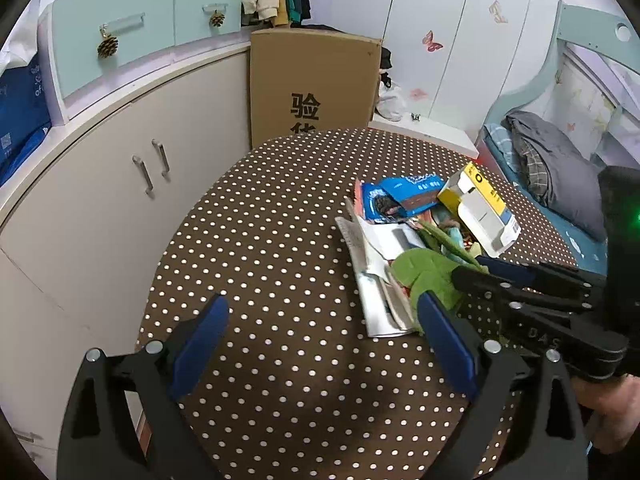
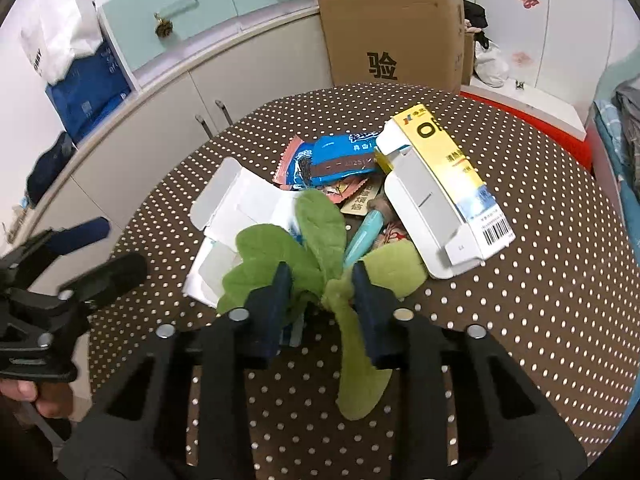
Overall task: Collect trash
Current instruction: 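Grasp the green leaf plant with the right tool, then grasp the blue toothpaste tube with the left tool while the right tool holds the plant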
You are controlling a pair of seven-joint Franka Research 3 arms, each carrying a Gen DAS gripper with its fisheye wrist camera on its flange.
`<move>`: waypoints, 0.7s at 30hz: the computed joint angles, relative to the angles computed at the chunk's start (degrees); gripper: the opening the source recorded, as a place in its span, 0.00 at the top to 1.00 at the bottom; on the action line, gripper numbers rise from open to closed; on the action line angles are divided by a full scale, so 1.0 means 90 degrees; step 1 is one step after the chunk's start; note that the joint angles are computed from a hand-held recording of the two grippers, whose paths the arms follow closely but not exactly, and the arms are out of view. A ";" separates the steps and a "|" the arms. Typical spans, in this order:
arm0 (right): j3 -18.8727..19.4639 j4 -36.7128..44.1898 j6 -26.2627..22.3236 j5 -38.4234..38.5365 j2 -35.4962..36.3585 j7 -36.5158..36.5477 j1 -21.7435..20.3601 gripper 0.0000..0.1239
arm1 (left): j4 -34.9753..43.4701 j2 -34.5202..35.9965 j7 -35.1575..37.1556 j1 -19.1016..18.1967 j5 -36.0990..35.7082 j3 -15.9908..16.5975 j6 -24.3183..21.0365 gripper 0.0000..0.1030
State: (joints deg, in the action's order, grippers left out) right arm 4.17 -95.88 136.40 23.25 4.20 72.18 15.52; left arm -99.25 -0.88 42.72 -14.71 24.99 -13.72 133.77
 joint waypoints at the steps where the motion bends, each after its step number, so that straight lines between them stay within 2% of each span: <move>1: -0.0012 -0.0051 0.0005 0.0129 -0.0051 -0.0058 -0.0029 0.80 | 0.0027 0.0030 0.0023 -0.0008 -0.0019 -0.0007 -0.0003 0.10; 10: -0.0240 -0.0673 -0.0009 0.1011 -0.0678 -0.0204 -0.0320 0.85 | 0.0400 0.0392 0.0229 -0.0183 -0.0004 -0.0063 0.0010 0.10; 16: -0.0343 -0.1151 0.0117 0.0878 -0.1084 0.0094 -0.0428 0.85 | 0.0777 0.0764 0.0514 -0.0346 0.0068 -0.0064 0.0023 0.10; 21: -0.0438 -0.1384 0.0214 0.0918 -0.1284 0.0210 -0.0506 0.85 | 0.1338 0.1265 0.0808 -0.0556 0.0285 -0.0026 -0.0170 0.10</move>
